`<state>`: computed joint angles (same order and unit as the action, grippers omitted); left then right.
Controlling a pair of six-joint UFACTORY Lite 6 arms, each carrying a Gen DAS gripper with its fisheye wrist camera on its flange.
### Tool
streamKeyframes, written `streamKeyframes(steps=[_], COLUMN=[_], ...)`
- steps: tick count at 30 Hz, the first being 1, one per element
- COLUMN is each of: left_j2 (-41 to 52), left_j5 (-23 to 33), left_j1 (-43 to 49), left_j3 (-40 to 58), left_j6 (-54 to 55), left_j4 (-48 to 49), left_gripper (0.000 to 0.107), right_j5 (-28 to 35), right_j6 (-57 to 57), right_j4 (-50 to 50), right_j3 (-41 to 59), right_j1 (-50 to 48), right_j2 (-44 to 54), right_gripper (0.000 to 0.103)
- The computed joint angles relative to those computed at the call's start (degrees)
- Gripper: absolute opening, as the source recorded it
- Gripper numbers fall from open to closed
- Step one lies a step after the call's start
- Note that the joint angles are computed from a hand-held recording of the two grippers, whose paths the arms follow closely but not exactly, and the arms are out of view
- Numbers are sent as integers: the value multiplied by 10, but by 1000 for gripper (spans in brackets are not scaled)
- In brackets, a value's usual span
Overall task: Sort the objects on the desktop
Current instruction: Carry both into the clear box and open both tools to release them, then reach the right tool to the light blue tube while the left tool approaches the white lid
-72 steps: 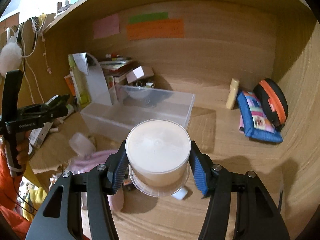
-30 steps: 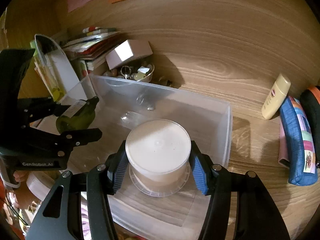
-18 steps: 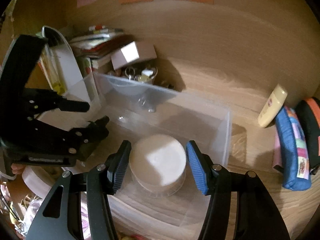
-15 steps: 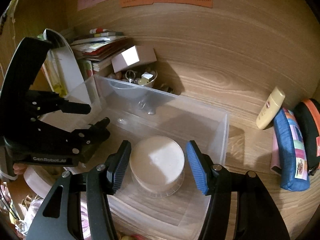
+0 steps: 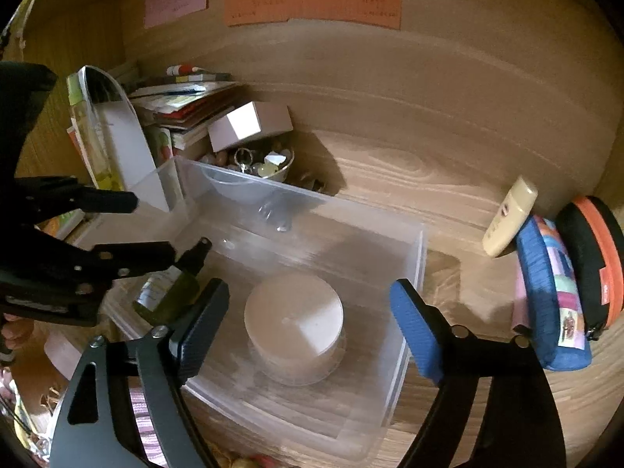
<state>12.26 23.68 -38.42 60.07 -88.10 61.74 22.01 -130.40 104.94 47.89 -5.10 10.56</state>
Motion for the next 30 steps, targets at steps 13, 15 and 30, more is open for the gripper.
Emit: streamKeyframes(steps=[13,15,30], left_j2=[-134,-144,-247], left_j5=[146,158,241], left_j1=[-133,-149,-266], left_j3=[-114,-126,-263], left_j6=[-158,-172,-276], left_j4=[102,102,62], left_gripper=[93,93,97], right_j5=[26,36,98], right_j6=[12,16,-97], right_j4=[-36,-52,-88], right_j3=[-93,-117,-315], right_j1=[-72,-95,-299], right_j2=[-150,-183,-376], right_gripper=[97,97,97])
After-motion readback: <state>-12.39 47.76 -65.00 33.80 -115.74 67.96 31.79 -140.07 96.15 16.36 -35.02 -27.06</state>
